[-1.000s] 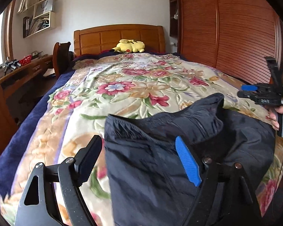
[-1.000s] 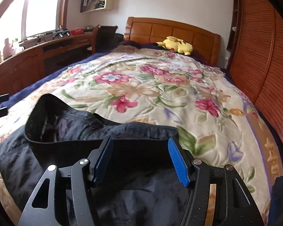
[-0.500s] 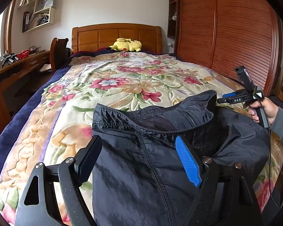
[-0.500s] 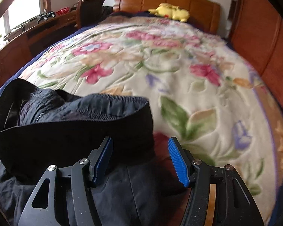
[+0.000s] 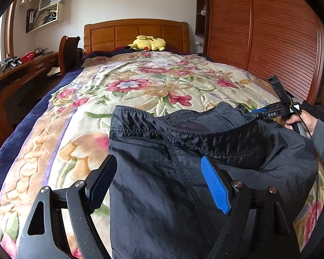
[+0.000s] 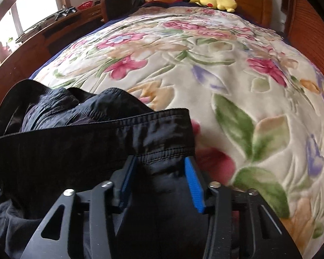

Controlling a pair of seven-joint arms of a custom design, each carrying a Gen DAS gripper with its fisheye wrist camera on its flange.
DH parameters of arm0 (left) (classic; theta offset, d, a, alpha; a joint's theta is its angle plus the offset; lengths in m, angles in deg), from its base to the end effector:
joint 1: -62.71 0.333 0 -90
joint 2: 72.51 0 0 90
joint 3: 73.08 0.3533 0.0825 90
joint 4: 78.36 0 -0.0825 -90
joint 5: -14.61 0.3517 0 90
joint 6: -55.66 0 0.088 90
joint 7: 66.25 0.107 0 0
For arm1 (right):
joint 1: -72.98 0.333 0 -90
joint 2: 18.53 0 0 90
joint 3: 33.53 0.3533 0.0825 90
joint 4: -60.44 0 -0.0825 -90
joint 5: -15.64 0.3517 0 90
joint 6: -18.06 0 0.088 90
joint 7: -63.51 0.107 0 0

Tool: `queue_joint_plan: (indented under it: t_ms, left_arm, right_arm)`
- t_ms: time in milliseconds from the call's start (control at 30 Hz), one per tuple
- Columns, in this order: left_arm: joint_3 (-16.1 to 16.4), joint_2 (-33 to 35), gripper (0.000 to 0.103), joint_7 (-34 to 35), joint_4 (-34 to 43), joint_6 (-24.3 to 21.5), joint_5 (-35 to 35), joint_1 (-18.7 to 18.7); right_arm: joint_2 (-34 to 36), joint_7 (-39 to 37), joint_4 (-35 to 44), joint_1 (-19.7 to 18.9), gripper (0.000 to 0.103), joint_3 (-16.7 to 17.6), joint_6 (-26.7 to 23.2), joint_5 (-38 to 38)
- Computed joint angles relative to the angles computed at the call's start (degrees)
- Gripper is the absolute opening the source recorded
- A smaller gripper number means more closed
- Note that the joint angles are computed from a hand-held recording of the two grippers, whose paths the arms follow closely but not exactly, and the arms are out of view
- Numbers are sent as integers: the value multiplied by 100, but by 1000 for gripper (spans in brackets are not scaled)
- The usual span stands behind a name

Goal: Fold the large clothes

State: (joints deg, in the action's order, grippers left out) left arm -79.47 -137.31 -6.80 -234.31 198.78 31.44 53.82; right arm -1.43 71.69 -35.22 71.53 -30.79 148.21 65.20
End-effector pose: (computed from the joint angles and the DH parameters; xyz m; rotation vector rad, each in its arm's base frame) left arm 0.1972 -0.0735 0.6344 -1.7397 1.5268 -0.8375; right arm 0.6578 0.0299 0.5192 -2.2533 0.7016 -0.2708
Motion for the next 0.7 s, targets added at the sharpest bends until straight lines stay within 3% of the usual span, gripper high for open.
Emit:
queue_joint_plan:
  t_ms: [67, 133, 233, 433, 500, 567, 633, 700]
  left_arm:
    - [0, 32, 81, -2, 1, 13, -5, 0]
    - [-24, 61, 81, 2, 4, 3, 4, 6]
    - [-67, 138, 81, -4, 26, 7, 46, 47]
    - [-79, 161, 81, -25, 27, -7, 89, 56]
    - [-62, 163, 81, -28, 18, -9, 91, 60]
    - [-59, 179, 81, -66, 12, -38, 79, 90]
    - [-60, 184, 81, -69, 5, -84, 73, 81]
    - [-83, 162, 81, -61, -8, -120, 110, 97]
  right_arm:
    - [-60, -105, -100, 24, 32, 9, 118, 0]
    - [-148, -284, -234, 48, 17, 22, 357, 85]
    - [-412, -994, -566, -57, 8, 110, 727, 901]
    - [-557, -1438, -583, -87, 7, -56, 1040, 2051]
    - [-286, -813, -280, 18, 7, -158, 1437, 1803]
    - [94, 405, 93, 201, 7, -372, 1454, 804]
    - [3, 15, -166, 72, 7, -57, 2030, 969]
    - [-27, -32, -246, 20, 7, 45, 2104, 1008]
